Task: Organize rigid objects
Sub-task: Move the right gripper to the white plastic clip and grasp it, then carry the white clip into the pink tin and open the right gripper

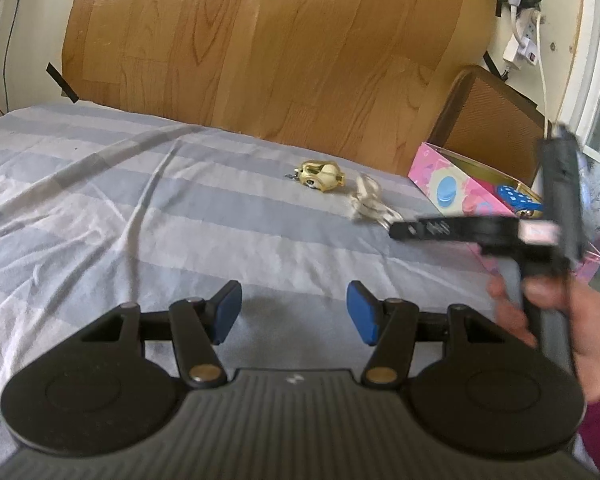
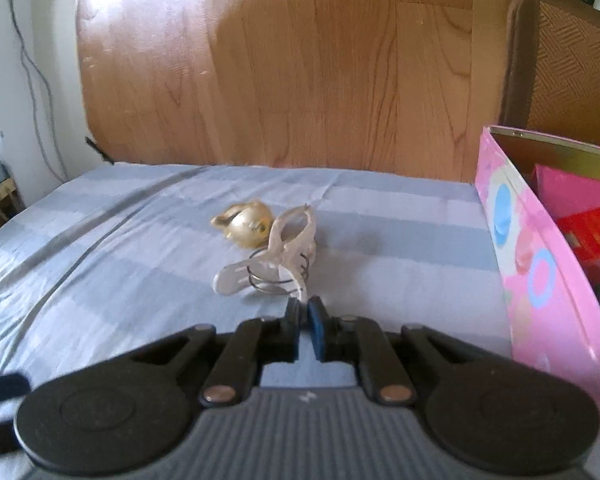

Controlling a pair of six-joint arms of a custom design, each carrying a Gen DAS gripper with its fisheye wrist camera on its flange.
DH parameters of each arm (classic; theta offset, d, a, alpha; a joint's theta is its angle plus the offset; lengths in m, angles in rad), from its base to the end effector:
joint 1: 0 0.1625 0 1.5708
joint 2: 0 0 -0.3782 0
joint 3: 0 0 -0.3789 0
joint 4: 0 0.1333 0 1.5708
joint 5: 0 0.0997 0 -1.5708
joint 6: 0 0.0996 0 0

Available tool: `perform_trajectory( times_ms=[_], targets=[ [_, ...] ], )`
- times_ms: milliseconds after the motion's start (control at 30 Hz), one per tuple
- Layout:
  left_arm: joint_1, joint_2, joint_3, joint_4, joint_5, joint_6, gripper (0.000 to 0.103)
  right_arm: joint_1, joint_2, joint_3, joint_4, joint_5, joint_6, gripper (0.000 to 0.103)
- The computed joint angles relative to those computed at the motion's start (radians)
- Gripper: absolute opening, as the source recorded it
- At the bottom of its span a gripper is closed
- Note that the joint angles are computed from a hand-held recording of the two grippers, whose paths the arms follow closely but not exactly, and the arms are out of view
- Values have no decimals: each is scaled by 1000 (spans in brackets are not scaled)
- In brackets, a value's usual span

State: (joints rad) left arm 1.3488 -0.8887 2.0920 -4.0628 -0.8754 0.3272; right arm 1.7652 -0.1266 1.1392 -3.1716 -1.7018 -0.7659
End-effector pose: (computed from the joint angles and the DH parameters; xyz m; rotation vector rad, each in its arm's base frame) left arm 0.0875 -0.5075 0.1769 0.0181 2.0660 -1.4577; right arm 0.2559 -0.6769 -0.1380 1.2247 -2.4702 0.7501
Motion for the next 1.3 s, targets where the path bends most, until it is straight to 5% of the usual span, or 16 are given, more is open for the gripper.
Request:
perform_trajectory(
  times_ms=[300, 433, 667, 767, 867, 933, 1000, 1100, 1300],
  targets=[
    [-21, 15, 7, -47, 6, 42, 59, -65, -263, 462, -162, 81, -42, 7],
    [-66, 6, 48, -9, -58, -24, 59, -96, -325, 581, -267, 93, -74, 7],
    [-140, 83, -28, 173, -29, 50, 56, -136, -378, 628, -247, 140, -65, 11],
    [-142, 125, -94, 207, 53, 93, 46, -147, -385, 621, -240, 156, -85, 13],
    [-126, 130, -97, 196, 24, 81, 40, -152, -388, 600, -195, 171, -99, 15],
    [-124, 130, -112, 264, 28, 89, 9, -155, -382, 597, -195, 178, -139, 11],
    [-138, 148, -124, 263, 66, 114, 9, -161, -387, 610, -195, 206, -175, 8],
    [-141, 131, -123, 254, 29, 104, 6, -166, -376, 626, -284, 234, -230, 8],
    [-181, 165, -263, 238, -47, 260, 7, -188, -396, 601, -392, 366, -164, 7]
  ],
)
